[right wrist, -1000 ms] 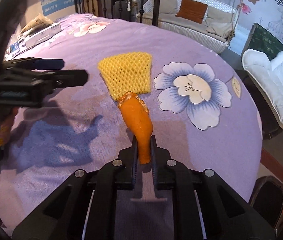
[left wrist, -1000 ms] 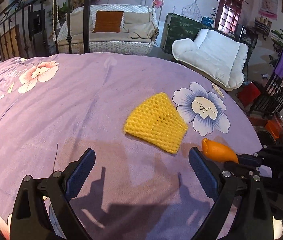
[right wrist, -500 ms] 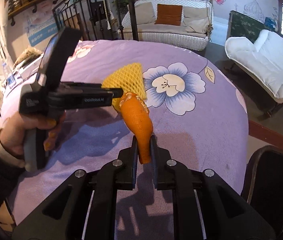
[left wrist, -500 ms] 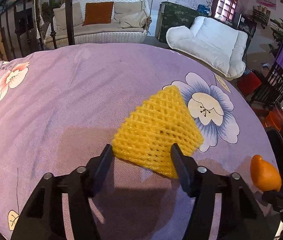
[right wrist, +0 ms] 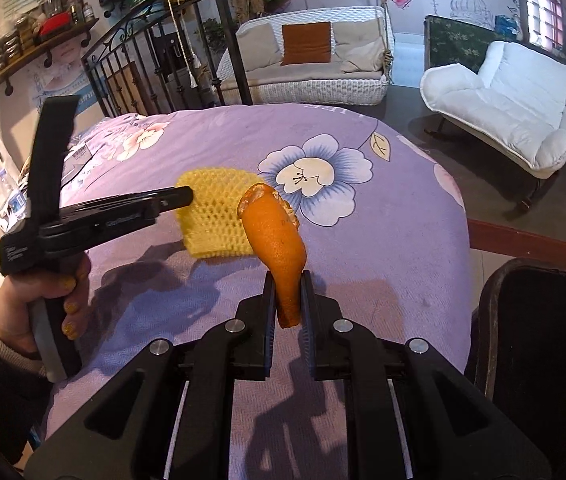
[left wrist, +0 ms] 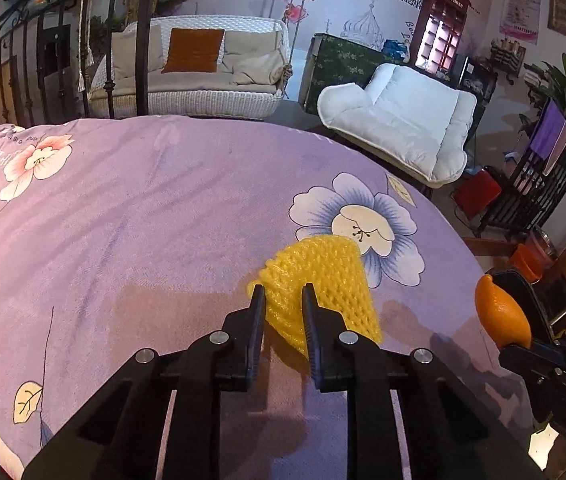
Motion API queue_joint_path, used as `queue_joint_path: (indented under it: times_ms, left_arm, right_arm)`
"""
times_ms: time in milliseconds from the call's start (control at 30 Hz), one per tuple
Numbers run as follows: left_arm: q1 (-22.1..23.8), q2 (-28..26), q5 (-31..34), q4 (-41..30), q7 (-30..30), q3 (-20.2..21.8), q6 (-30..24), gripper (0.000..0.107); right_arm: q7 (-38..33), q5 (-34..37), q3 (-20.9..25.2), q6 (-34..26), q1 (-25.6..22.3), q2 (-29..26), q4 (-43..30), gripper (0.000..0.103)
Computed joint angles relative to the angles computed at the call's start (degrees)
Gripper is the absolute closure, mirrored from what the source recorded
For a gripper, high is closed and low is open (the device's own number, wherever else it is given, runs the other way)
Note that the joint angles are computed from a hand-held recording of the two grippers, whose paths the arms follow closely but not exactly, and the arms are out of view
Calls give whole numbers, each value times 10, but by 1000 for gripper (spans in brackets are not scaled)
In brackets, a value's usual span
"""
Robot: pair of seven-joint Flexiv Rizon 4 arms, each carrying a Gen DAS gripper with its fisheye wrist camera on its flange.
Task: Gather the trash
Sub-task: 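Grasp the orange item with the right tool while the left tool grasps the yellow mesh sleeve, then drop the orange item into the bin with the right tool while the left tool carries the mesh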
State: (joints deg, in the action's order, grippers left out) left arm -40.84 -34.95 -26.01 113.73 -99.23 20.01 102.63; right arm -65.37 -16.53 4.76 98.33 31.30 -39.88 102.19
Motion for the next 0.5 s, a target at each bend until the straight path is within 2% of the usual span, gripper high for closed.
queue_joint_path:
  times_ms: [100, 333, 500]
  left_arm:
    - [-20, 11, -7, 18, -4, 9, 22, 89]
    - [-72, 28, -68, 52, 24, 14, 70, 89]
    - [-68, 42, -96, 71, 44, -25, 107, 89]
  right_arm:
    - [5, 12, -29, 22, 24, 12, 22, 90]
    - [4, 39, -46, 52, 39, 33, 58, 90]
    - [-1, 66, -62, 76, 53, 50, 90, 90]
